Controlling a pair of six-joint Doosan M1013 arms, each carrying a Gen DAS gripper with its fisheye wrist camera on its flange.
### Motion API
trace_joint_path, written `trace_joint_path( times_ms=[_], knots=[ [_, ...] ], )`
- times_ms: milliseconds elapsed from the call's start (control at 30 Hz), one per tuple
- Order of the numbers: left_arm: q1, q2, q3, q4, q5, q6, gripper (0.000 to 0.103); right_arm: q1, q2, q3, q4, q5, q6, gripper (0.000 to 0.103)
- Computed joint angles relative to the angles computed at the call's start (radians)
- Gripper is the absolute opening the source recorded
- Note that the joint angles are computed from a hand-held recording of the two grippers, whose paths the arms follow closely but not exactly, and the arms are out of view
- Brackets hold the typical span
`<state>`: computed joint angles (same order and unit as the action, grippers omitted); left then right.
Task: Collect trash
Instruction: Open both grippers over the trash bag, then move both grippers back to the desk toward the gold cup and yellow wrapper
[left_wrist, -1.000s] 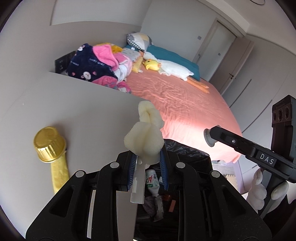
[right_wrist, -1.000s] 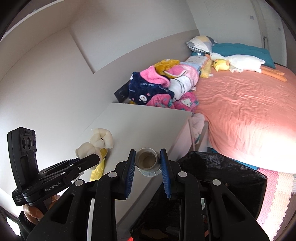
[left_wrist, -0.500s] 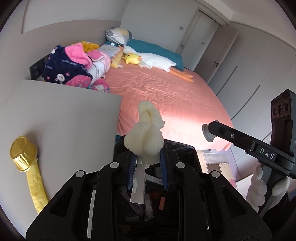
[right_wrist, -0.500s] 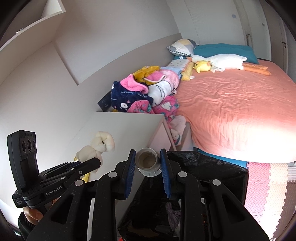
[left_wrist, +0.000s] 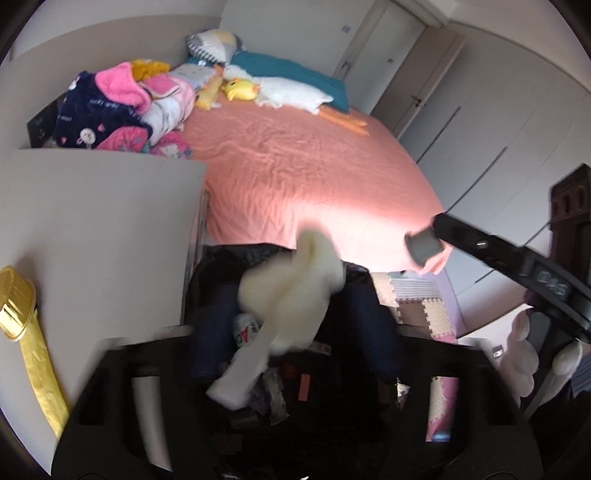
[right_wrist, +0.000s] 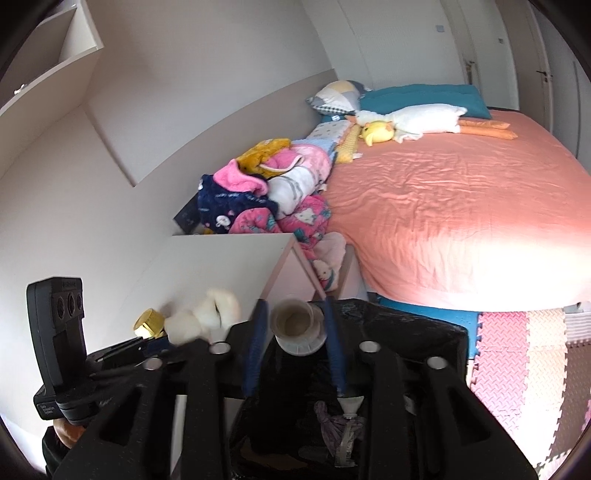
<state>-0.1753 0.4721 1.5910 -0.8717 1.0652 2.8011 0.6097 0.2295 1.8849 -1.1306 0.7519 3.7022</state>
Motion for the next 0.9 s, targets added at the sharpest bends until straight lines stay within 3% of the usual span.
trace_joint_path(
  times_ms=[33, 100, 333, 900],
  knots=[
    [0.001, -0.001, 0.005, -0.015, -0.010, 0.005, 0.096, 0.007, 0.003, -0.003, -0.004, 0.029, 0.008, 0.073],
    [0.000, 0.005, -0.001, -0.011, 0.002, -0.003, 0.096, 0.016, 0.003, -0.004, -0.017, 0.067, 0.026, 0.076],
    [0.007, 0.019, -0.016, -0.018, 0.033, -0.032, 0.096, 0.009, -0.009, 0.015, -0.023, 0.057, 0.055, 0.076],
    [0.030, 0.016, -0.013, -0.022, 0.001, -0.034, 0.096, -0.006, 0.020, -0.020, -0.009, -0.006, 0.001, 0.076]
  ],
)
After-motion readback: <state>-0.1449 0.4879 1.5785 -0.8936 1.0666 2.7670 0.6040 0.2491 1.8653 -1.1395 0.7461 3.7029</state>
